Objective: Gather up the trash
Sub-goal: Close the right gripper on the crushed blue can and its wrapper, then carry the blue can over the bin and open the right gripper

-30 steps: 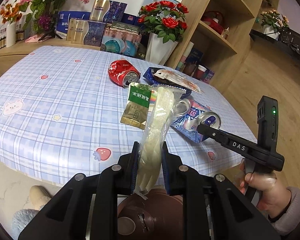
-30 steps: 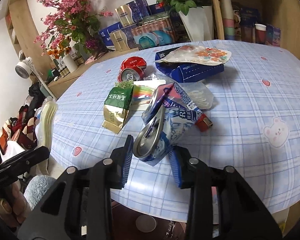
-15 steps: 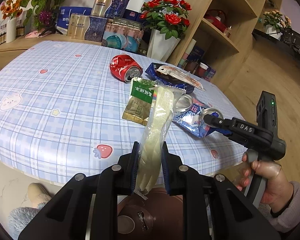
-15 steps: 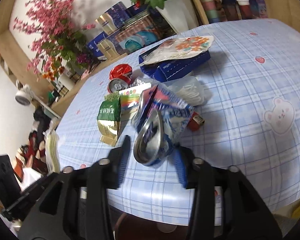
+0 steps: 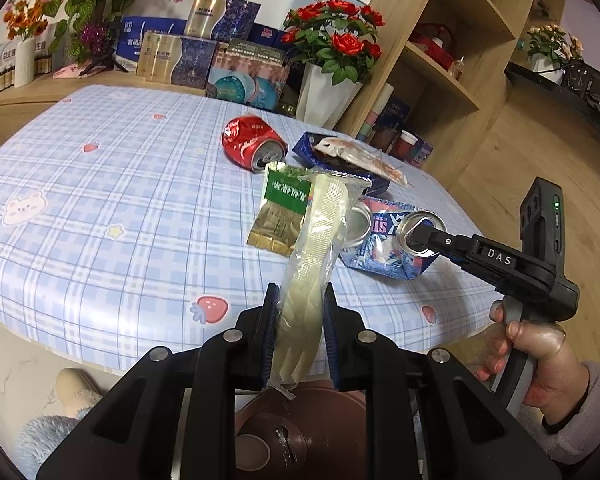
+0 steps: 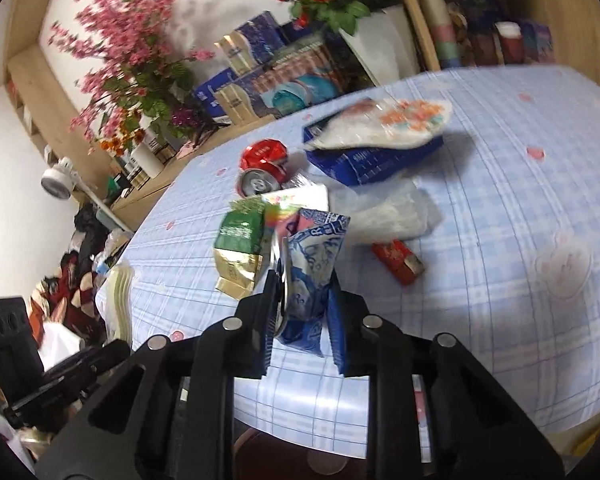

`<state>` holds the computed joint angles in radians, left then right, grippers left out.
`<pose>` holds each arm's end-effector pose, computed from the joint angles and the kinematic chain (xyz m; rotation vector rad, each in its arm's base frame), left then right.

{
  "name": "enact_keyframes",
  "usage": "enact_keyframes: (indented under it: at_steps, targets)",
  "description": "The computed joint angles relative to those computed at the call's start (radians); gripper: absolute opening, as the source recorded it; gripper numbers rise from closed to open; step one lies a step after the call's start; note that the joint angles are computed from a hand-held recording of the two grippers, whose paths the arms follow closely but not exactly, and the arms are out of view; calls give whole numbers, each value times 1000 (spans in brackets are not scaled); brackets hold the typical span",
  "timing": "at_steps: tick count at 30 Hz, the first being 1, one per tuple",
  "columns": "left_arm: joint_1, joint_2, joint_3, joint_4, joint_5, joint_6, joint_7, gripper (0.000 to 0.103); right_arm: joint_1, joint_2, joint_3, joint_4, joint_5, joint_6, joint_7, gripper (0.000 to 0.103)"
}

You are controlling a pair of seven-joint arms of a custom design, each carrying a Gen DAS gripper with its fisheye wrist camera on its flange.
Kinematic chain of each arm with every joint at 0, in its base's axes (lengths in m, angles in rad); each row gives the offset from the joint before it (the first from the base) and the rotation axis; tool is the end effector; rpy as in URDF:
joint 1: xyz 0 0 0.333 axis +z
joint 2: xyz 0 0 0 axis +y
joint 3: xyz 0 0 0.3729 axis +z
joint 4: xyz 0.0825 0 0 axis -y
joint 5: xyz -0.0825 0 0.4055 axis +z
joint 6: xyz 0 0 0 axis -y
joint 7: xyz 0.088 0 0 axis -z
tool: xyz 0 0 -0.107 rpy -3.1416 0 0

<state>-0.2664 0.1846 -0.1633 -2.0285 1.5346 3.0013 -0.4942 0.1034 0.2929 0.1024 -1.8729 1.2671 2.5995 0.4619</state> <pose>0.5355 -0.3193 0.4424 -1.9457 1.6094 -1.1557 0.6760 0.1153 0.4358 -1.7749 1.3086 -0.0542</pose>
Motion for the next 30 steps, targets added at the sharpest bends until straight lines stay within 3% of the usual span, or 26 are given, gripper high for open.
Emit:
enact_keyframes:
  at_steps: [6, 16, 24, 30]
  targets:
    - [-4, -38, -10, -13, 24, -26, -19, 21, 2, -59, 0, -31, 39, -2, -92, 25]
    - [-7, -143, -49, -77, 7, -79, -12, 21, 7, -179, -50, -133, 23, -64, -122, 25]
    - [-10, -208, -82, -126, 41, -98, -66, 21, 13, -299, -99, -262, -93, -149, -109, 25]
    - [-16, -226, -98, -141, 65, -95, -96, 21, 20, -341, -112, -331, -254, -205, -37, 25]
